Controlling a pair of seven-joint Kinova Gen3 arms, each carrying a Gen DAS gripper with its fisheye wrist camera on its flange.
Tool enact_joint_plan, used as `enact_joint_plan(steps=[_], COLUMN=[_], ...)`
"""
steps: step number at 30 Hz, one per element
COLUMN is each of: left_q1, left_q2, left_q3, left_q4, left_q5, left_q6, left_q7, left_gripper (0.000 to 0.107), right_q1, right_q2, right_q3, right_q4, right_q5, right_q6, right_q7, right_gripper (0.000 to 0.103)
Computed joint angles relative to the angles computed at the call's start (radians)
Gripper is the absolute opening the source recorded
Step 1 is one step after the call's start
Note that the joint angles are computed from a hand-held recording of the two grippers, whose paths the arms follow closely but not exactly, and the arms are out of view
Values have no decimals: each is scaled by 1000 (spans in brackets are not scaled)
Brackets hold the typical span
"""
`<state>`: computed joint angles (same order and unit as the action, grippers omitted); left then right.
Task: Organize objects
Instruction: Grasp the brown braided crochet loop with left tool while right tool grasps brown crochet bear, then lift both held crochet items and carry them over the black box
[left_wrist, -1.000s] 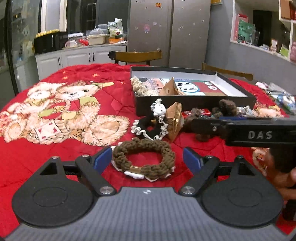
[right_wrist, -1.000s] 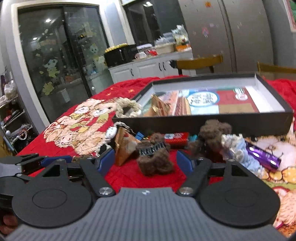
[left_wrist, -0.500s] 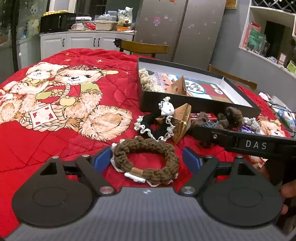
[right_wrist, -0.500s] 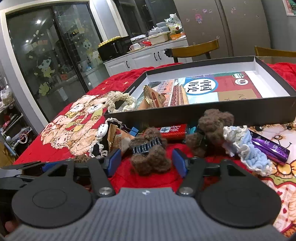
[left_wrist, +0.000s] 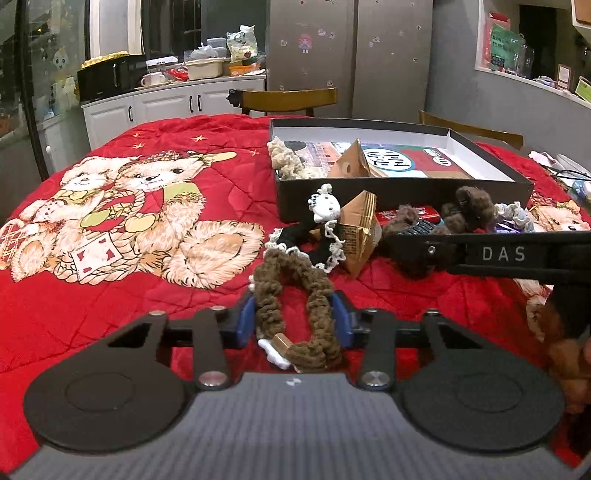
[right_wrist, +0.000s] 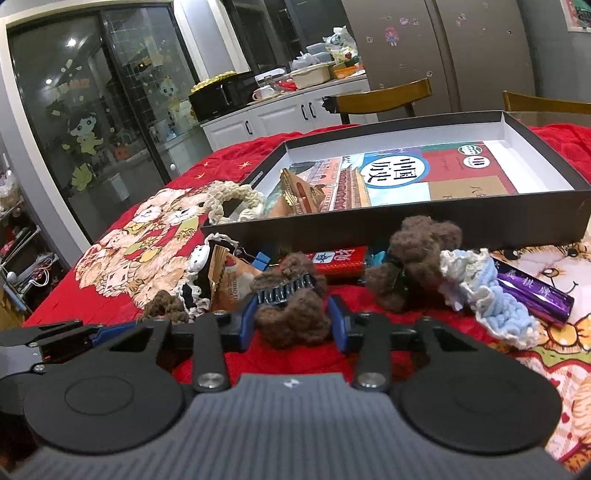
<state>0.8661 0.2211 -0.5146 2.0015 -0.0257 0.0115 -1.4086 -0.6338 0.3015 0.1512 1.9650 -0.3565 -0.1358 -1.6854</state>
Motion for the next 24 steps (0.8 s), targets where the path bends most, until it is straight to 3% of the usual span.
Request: enact_joint_plan(steps=[6, 12, 21, 24], left_q1=[-31, -41, 43, 106], left_q2=[-8, -11, -13, -12], left_q3=[31, 40, -52, -117], left_q4=[11, 15, 27, 41], left_q5=[20, 54, 101, 140], left_q6=[-16, -19, -27, -48], left_q7=[-22, -52, -80, -98], left_gripper=[26, 24, 24, 24], right_q1=[-22, -22, -59, -91], right_q2=[0, 0, -6, -10], right_q3=[22, 22, 56, 80], right_q4=[-1, -1, 9, 25], right_q5=[-12, -15, -46, -81], right_q6=[4, 4, -11, -37], right_q7=[12, 15, 37, 71], right_gripper=[42, 42, 41, 41])
